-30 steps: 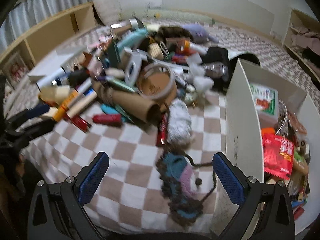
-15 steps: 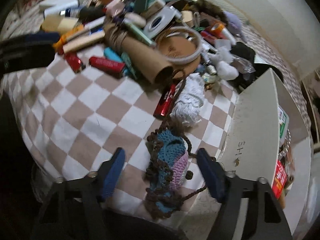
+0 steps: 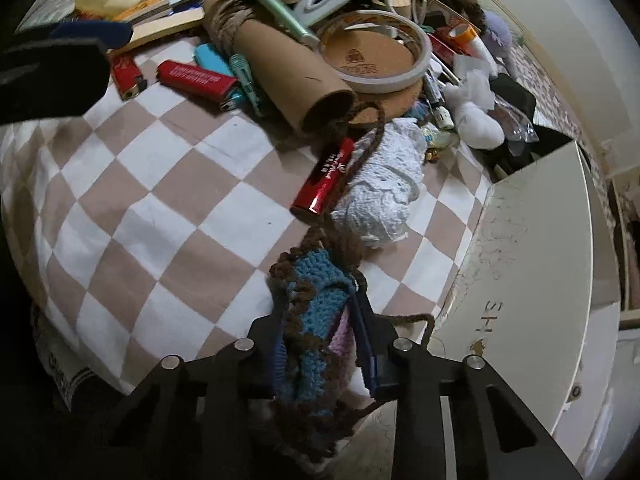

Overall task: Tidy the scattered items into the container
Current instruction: 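Lower the right gripper onto the blue knitted crochet piece and close it, then lower the left gripper onto the white lace bundle and close it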

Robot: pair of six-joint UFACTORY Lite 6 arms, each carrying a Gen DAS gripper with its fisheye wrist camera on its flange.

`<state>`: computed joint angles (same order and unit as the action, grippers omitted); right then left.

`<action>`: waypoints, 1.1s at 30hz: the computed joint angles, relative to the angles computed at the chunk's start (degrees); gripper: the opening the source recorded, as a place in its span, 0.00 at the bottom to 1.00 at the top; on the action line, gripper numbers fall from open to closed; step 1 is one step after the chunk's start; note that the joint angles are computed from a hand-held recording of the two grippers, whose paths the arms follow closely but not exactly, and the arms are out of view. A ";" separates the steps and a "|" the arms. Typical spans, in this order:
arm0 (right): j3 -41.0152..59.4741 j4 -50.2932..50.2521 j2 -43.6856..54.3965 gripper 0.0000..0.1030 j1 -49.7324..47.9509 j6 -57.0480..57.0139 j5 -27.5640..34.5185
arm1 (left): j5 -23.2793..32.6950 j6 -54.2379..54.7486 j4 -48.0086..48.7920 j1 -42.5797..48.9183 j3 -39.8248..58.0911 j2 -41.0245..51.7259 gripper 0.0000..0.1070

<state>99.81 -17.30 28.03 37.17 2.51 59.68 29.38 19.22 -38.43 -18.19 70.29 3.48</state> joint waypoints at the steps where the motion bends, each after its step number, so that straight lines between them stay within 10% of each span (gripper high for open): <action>1: -0.55 0.70 -0.66 0.25 -0.15 -0.41 -0.63 | 0.03 0.09 -0.36 -0.09 0.23 0.38 0.94; 22: -22.20 22.54 -23.67 0.09 -6.11 -9.73 -11.54 | 3.27 -10.82 1.28 -6.91 20.94 18.07 0.80; 33: -29.51 36.26 -31.35 0.09 -8.67 -18.85 -13.83 | 10.43 -33.07 28.08 -13.42 45.48 34.09 0.79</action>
<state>70.30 18.96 -3.32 28.51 -16.34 45.84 39.81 -13.86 -10.35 -31.61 115.77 37.57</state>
